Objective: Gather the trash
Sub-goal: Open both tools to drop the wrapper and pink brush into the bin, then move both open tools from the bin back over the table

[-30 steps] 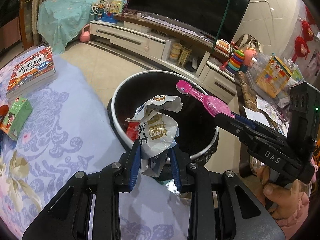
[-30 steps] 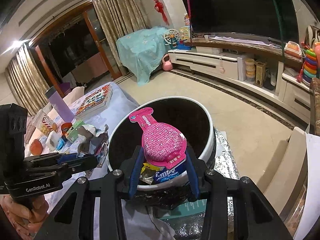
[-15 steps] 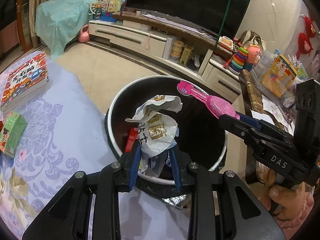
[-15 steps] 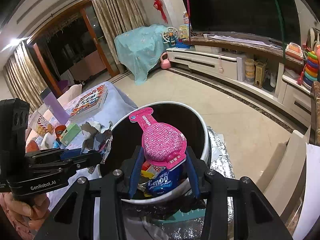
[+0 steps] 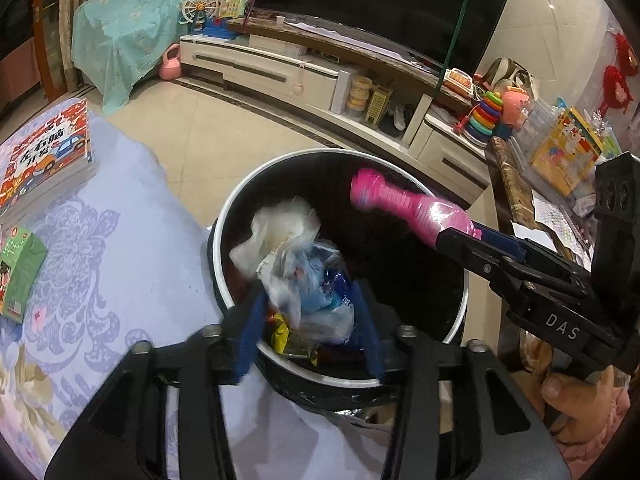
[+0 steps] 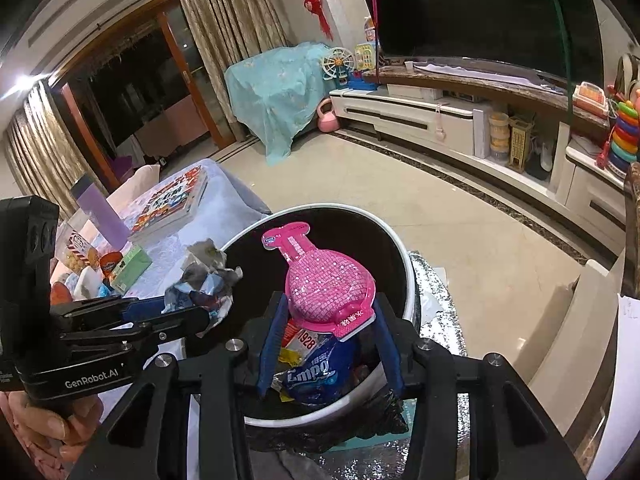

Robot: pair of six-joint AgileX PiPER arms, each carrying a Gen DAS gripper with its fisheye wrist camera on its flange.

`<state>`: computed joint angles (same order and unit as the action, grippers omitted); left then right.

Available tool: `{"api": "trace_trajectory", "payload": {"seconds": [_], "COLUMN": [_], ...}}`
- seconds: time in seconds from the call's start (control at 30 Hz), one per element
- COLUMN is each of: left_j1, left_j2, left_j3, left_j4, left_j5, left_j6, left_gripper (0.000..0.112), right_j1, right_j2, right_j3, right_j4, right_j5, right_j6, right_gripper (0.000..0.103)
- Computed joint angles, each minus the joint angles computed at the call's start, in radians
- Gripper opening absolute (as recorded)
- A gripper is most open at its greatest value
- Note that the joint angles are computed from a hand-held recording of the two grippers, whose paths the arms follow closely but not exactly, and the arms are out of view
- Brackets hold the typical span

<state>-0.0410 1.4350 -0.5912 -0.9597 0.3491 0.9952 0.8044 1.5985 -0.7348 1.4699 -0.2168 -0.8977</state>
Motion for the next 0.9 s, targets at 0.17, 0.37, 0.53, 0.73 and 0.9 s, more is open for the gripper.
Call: {"api": "trace_trajectory", "payload": {"seconds": [0.17,0.37,0.53,0.73,0.9], "left_j1": [0.032,0.127,0.286,0.606,0.944], "left_j2": [-0.017,-0.078,-0.147,-0.226,-0.223], "left_j3": [0.022,0.103,0.167,0.237,0.272], "left_j4": [-0.048,-0.125,-0.156,-0.141,-0.094], "left_j5": [0.016,0.039,0.127,0.3,0.454], "left_j6": [0.054,0.152,0.238,0.385,0.558], "left_gripper": [0.061,0.061,0.062,0.062,0.063], "right_j1": [0.0,0.038,0.11,0.242,0.33], "right_j2": [-0.013,-0.041,-0.068,-0.044,0.014], "right_j3": [0.021,0.043,0.061,0.019,-0.024], "right_j4": [-0.111,-0.153,-0.22,-0.098,-0.129], "right_j5": [0.001,-0.04,-0.101,-0.164,-0.19], "right_j6": [0.136,0.208,0.332,0.272,0.346], "right_gripper": [0.06,0.071,0.087,0.091,0.092]}}
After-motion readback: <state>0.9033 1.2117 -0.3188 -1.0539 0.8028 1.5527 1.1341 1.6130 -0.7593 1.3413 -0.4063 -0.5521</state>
